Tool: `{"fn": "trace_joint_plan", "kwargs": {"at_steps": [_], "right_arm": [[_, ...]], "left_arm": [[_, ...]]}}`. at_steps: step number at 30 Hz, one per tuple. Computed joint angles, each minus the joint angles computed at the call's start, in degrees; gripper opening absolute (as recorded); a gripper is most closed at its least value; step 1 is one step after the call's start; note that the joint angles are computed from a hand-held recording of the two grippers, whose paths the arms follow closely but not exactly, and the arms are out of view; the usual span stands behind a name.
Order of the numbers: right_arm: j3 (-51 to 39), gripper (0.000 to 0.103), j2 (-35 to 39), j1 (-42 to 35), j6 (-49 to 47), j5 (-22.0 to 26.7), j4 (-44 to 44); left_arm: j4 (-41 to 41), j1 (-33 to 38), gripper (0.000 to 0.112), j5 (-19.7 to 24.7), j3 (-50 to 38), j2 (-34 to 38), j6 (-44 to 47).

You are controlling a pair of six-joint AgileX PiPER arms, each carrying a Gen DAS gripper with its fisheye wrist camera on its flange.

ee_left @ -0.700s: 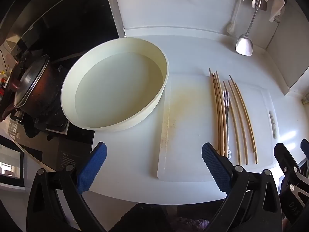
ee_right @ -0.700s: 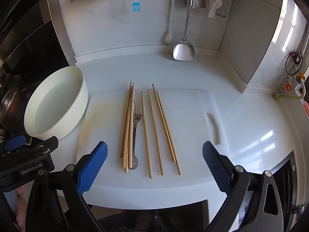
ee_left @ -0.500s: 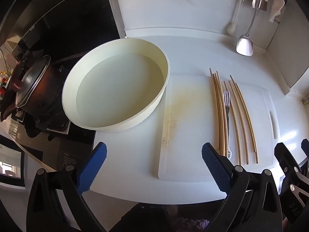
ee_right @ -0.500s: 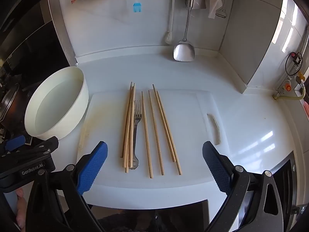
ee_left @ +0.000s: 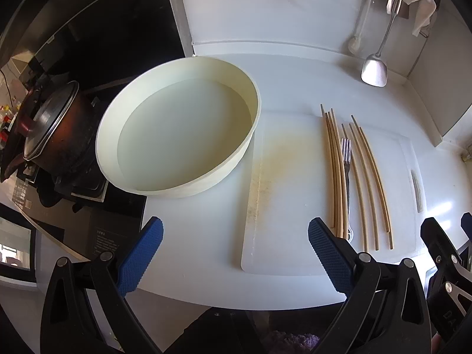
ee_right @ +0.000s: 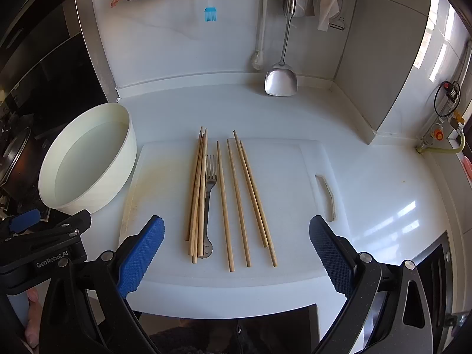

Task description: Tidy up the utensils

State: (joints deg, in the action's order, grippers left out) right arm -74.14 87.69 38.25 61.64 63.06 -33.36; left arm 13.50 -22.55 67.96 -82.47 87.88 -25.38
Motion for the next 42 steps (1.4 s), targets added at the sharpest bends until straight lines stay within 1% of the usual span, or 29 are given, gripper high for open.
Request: {"fn": "trace_joint_plan", "kwargs": {"at_steps": [21, 42], "right_arm": [[0.13, 0.094, -0.13, 0.75, 0.72, -0.05, -0.47], [-0.43, 0.094, 0.12, 0.68, 0.29, 0.08, -0.39]], "left_arm": [[0.73, -0.28, 0.097, -1.24, 1.33, -1.81, -0.63], [0.83, -0.37, 0.097, -1.09, 1.27, -2.04, -0.65]]}}
